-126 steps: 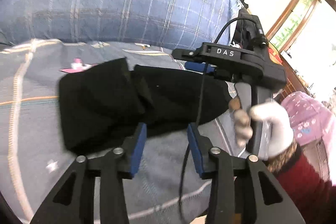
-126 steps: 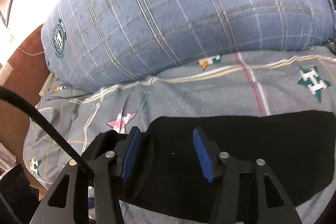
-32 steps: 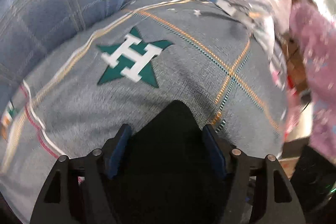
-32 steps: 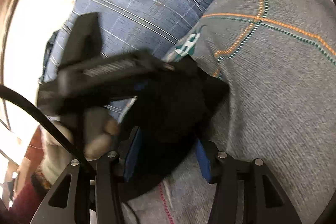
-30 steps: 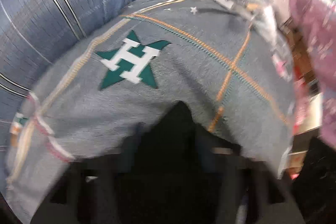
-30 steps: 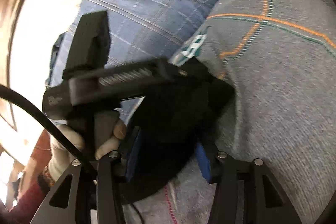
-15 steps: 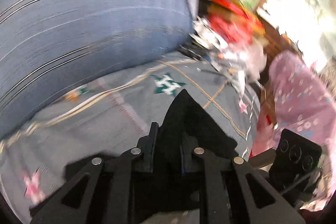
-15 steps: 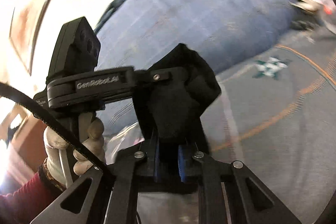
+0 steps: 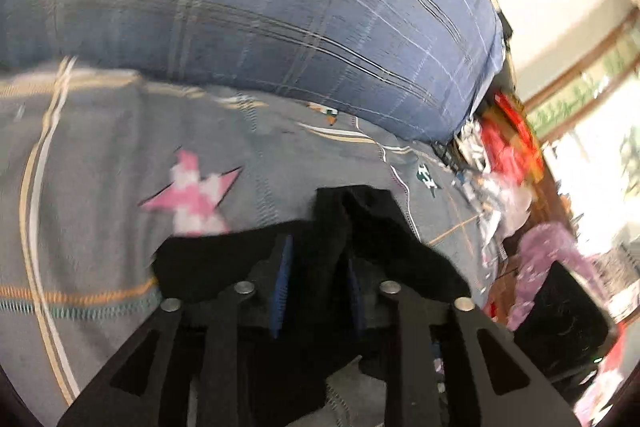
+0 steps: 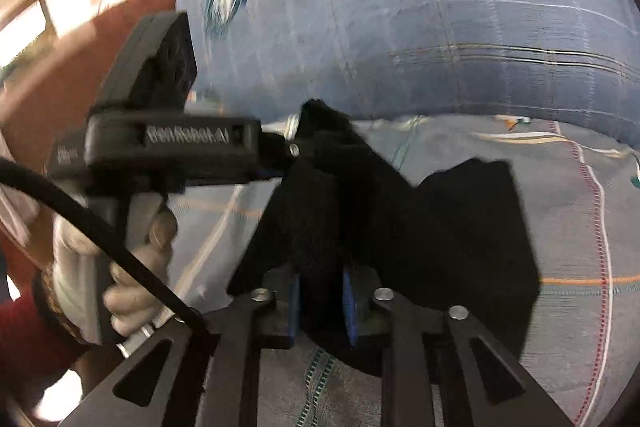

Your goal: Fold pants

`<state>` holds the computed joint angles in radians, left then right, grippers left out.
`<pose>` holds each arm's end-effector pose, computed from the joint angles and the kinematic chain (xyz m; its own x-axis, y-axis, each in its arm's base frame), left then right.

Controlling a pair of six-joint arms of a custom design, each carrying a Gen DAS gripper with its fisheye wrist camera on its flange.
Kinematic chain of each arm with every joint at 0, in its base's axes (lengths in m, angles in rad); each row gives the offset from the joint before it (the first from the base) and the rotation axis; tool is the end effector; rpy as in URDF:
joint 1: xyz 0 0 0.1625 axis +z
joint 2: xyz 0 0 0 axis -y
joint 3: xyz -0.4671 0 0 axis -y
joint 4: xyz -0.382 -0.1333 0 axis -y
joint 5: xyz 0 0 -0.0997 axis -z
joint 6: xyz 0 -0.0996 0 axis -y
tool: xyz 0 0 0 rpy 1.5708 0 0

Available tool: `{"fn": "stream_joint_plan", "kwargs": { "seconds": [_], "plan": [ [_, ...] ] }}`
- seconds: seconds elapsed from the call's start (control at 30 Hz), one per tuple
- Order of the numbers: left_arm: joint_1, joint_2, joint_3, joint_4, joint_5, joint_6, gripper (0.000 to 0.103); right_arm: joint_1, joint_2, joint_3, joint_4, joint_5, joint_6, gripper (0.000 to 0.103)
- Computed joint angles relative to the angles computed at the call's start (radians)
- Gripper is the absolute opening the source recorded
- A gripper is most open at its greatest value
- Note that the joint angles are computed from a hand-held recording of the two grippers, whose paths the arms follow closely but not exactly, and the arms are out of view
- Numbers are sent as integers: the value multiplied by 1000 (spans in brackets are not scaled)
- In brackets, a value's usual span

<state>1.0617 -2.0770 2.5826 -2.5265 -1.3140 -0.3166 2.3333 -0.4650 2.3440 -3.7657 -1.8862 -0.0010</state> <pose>0.0218 -0.2863 0.3426 -0.9904 0.1115 -0.0819 0.1373 0.8639 -0.4846 0.3682 -0.2372 -0.0511 -0.7533 -0.5877 0.2952 -0.6573 0.6867 -0.3104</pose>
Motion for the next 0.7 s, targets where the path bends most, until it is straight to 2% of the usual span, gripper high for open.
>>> {"fn": "stream_joint_plan", "kwargs": {
  "seconds": [0.03,0.1,0.2,0.37,0.43,0.5,0.57,0.7],
  "plan": [
    [21,-14,1,-4,-19,9,39,2,11,-4,2,1,-11,30],
    [84,-72,1,-5,-74,32,46,-5,21,-8,5,47,-18,57],
    [136,-153,-6,20,-88,33,51,1,36,-19,-1,79,-20,75],
    [246,-228,-35,53,-124,29,51,37,45,-33,15,76,15,83],
    [218,-271,-36,86,-104,8,52,39,46,-34,14,97,20,83],
    [156,-307,-34,129,-65,-26,54,40,51,-31,2,125,18,83],
    [52,-334,-29,184,-3,-86,57,53,45,-25,10,135,8,83],
    [-93,-306,-12,245,78,-173,64,52,-8,35,45,188,-13,83]
  ]
}}
